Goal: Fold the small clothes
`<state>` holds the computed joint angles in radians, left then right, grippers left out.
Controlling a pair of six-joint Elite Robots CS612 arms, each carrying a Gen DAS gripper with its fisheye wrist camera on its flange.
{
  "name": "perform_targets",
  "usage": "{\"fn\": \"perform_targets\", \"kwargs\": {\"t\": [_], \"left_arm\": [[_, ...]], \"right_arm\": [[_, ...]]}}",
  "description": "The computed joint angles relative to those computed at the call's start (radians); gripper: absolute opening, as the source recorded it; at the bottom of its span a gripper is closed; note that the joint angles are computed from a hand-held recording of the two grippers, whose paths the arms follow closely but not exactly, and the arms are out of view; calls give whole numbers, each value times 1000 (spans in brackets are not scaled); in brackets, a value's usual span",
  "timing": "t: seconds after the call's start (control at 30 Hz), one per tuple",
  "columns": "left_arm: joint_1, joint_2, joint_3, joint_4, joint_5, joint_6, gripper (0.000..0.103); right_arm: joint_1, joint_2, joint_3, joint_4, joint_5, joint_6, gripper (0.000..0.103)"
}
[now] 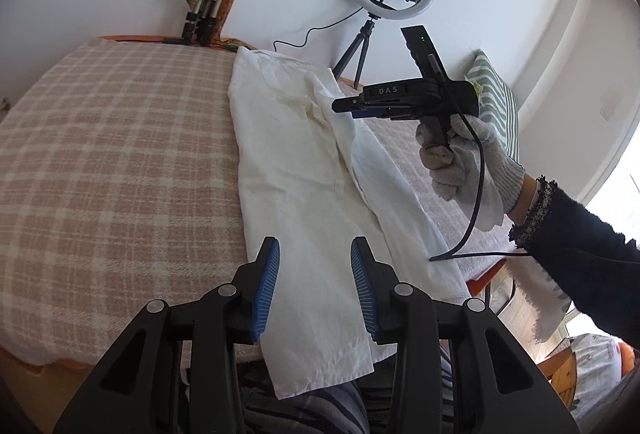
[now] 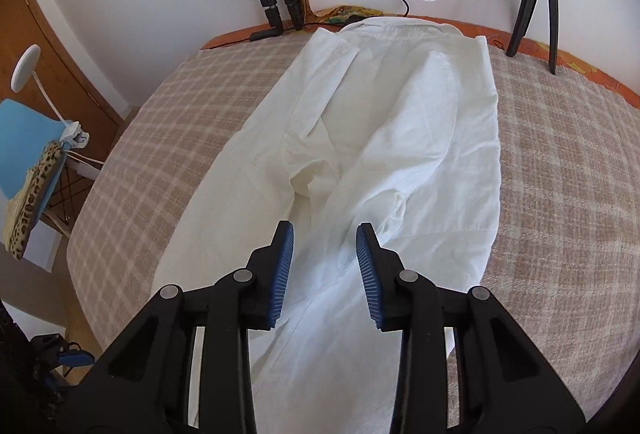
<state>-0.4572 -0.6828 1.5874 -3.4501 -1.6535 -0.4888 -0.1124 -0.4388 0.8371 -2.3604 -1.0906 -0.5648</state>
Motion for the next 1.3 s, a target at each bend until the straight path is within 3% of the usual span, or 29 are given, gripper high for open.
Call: {"fn": "perform_targets", "kwargs": {"t": [0.1,0.2,0.3,0.43,0.53,0.67,0.87,0.9,1.0,1.13,1.3], "left_arm": [[1,-14,36,-26,23,-33,35],[-2,-31,69,-45,53,-46,35],[-1,-42,82,-47,57,-37,38],[9,-41,82,-51,8,-56,39],[18,-30,76,-64,-57,-86,39],[32,-5,52,-48,-144,-160,39],[44,16,20,1,-226,-209,42],[46,20,15,7,-238,-217,46],[57,36,0,2,-284,-262,46],[70,52,-7,-20,-319,-317,46],[85,82,-37,-45,-425,-381,47]], "right_arm": [[17,29,-29,54,-65,-3,35],[12,12,-3,29,-48,10,35],[-13,-46,77,-14,27,40,35],[-59,-160,261,-130,102,40,37],[-97,-232,399,-205,110,46,38],[-150,-279,524,-193,157,61,38],[-196,-293,608,-122,183,76,43],[-199,-292,609,-109,191,79,46],[-204,-292,615,-89,214,82,54],[-200,-288,599,-32,221,49,55],[-210,-265,560,90,263,30,55]]}}
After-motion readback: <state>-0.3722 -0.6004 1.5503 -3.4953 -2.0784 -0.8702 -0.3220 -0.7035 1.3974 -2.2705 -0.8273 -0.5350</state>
